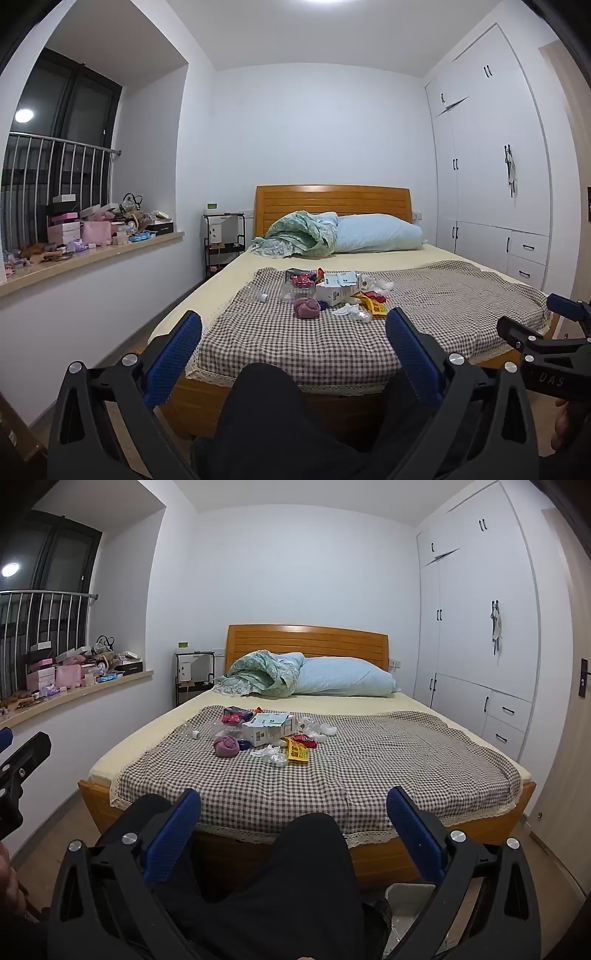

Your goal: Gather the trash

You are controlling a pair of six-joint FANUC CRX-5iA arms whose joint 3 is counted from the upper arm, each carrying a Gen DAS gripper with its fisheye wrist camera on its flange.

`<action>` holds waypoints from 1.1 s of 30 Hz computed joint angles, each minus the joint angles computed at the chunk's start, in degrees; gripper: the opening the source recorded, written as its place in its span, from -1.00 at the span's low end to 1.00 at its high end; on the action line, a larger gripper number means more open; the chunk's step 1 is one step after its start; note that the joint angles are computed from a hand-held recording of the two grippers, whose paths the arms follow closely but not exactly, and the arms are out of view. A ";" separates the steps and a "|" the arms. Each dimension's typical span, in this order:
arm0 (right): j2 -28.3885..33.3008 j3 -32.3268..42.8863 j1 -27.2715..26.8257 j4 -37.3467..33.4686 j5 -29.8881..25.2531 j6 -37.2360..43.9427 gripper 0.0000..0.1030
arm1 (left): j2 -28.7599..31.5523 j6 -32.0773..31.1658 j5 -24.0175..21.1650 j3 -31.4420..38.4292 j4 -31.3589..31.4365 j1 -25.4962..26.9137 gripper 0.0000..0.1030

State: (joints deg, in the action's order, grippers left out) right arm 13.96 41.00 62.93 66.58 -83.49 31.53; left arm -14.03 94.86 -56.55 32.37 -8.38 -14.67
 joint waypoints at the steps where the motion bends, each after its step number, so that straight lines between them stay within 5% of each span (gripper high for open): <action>1: -0.01 -0.04 -0.01 0.05 0.06 -0.02 0.87 | 0.03 -0.40 -0.03 0.04 -0.19 -0.13 0.87; 14: 1.73 4.35 -0.06 -1.05 -1.57 2.18 0.87 | 0.60 -0.55 -1.88 2.29 -0.33 -0.14 0.87; 33: 0.59 1.04 0.18 0.20 -1.00 0.51 0.87 | 0.67 0.73 -0.98 1.47 -2.82 -1.98 0.87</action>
State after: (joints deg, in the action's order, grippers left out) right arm 14.56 42.04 63.11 66.78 -84.49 32.04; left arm -13.36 95.59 -57.52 33.84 -11.20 -16.65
